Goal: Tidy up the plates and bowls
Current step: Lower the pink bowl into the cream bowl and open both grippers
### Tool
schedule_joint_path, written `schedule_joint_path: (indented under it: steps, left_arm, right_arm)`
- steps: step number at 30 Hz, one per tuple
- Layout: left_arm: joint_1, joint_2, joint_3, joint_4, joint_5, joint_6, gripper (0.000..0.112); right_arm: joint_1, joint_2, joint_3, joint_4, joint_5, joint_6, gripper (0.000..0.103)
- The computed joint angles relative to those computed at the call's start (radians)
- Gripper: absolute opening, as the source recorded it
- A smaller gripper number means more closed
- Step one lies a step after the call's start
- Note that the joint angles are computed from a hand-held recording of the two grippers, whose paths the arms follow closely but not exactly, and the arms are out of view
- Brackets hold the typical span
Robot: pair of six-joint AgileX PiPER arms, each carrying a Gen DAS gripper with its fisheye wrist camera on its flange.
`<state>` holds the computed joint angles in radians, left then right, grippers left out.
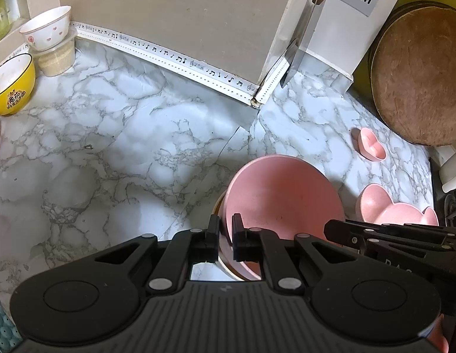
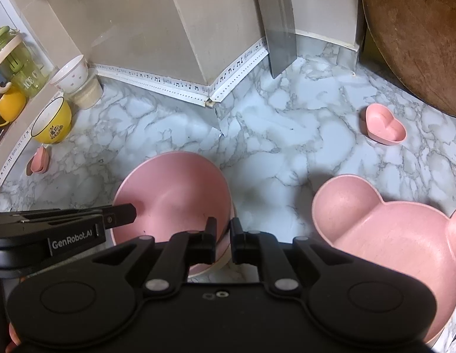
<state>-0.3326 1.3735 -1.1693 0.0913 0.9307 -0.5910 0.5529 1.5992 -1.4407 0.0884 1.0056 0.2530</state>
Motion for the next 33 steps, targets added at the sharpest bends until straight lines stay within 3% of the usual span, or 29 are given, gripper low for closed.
schedule_joint_path:
  steps: [22, 33]
  left_arm:
    - [0.008, 0.003, 0.026, 0.004, -0.030, 0.005, 0.007]
    - [0.036, 0.000, 0.037, -0.044, -0.043, 0.041, 0.007]
  right_arm:
    - [0.000, 0.010, 0.013, 0.005, -0.018, -0.024, 0.010]
    - [-0.020, 0.013, 0.013, 0.052, -0.016, -0.054, 0.017]
